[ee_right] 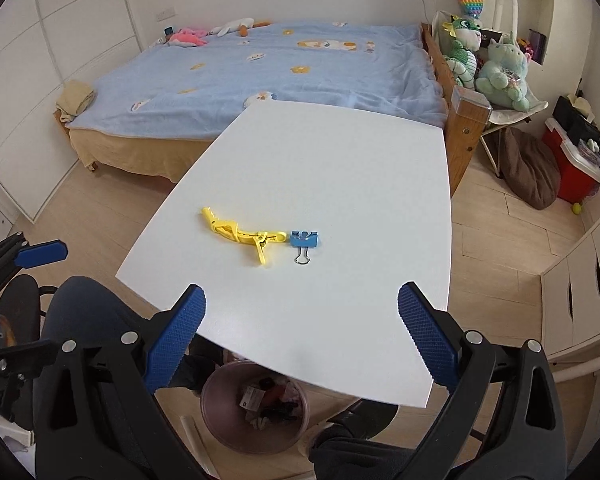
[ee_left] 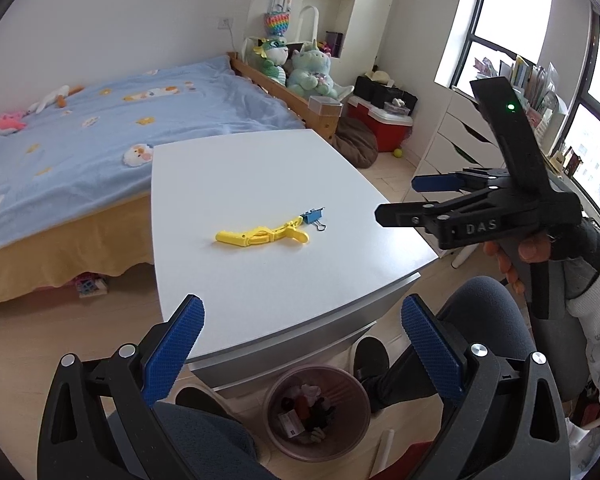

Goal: Collect trash
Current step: 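Reach the right gripper to the blue binder clip and close on it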

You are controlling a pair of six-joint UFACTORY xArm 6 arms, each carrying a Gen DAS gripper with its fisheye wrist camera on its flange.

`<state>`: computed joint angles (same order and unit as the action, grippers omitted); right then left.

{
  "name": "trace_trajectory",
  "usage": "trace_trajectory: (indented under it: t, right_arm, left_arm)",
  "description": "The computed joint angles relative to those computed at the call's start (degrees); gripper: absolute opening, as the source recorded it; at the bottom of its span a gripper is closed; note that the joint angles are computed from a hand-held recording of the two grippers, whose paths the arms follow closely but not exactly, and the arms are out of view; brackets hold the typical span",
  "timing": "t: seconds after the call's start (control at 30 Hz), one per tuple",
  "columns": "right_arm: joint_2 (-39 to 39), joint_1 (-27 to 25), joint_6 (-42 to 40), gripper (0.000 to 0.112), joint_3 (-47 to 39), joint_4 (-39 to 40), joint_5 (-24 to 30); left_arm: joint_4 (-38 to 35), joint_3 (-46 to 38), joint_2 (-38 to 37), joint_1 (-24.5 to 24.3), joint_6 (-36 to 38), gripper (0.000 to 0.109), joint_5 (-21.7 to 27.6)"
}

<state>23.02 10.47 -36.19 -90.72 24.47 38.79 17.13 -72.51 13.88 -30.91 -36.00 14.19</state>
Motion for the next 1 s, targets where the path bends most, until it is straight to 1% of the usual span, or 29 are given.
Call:
trace_trajectory:
  t: [0.17, 0.23, 0.27, 0.33, 0.4, 0.43, 0.5, 0.53, 0.6, 0.63, 0.7, 0.83, 1.0]
  right_arm:
    - [7.1, 1.1, 2.7, 0.095, -8.7, -4.9, 2.9]
    - [9.6, 1.5, 3.8, 0.089, -11.7, -6.7, 3.9]
    - [10.8, 1.6, 4.3, 0.084, -13.4, -7.3, 4.7]
    - [13.3, 1.9, 5.5, 0.079, -16.6, -9.2, 5.9]
    - [15.6, 2.0, 6.1, 0.069, -19.5, -9.8, 7.3]
    - [17.5, 2.1, 6.5, 0.066, -21.9, -10.4, 8.5]
    - [18.3, 2.1, 6.7, 0.056, -23.1, -10.7, 9.3]
    - [18.8, 2.2, 7.0, 0.054, -23.7, -11.1, 9.7]
    - [20.1, 2.3, 7.2, 0.045, -25.4, -11.5, 10.6]
    - [20.5, 2.3, 7.5, 0.043, -25.9, -11.7, 10.9]
    - [20.8, 2.4, 7.5, 0.035, -26.0, -11.7, 10.8]
    - [20.9, 2.5, 7.1, 0.029, -26.2, -11.4, 11.0]
    - [21.4, 2.7, 6.7, 0.028, -27.0, -11.3, 11.2]
  left_arm:
    - [-0.1, 1.6, -0.7, 0.7, -0.9, 0.095, -1.1]
    - [-0.5, 2.1, -1.0, 0.9, -1.0, 0.095, -1.5]
    - [-0.7, 2.3, -1.1, 0.9, -1.0, 0.095, -1.6]
    - [-0.8, 2.7, -1.3, 1.1, -1.1, 0.095, -1.8]
    - [-0.9, 3.0, -1.4, 1.3, -1.3, 0.095, -2.1]
    - [-0.9, 3.2, -1.5, 1.4, -1.4, 0.095, -2.1]
    - [-1.3, 3.6, -1.6, 1.5, -1.4, 0.095, -2.3]
    - [-1.3, 3.7, -1.6, 1.6, -1.4, 0.095, -2.3]
    - [-1.4, 3.8, -1.7, 1.6, -1.6, 0.095, -2.3]
    - [-1.5, 3.8, -1.7, 1.7, -1.5, 0.095, -2.3]
    - [-2.0, 3.8, -1.7, 1.8, -1.2, 0.095, -2.3]
    - [-2.7, 3.8, -1.5, 1.7, -0.8, 0.095, -2.2]
    - [-3.2, 3.7, -1.4, 1.6, -0.3, 0.095, -2.2]
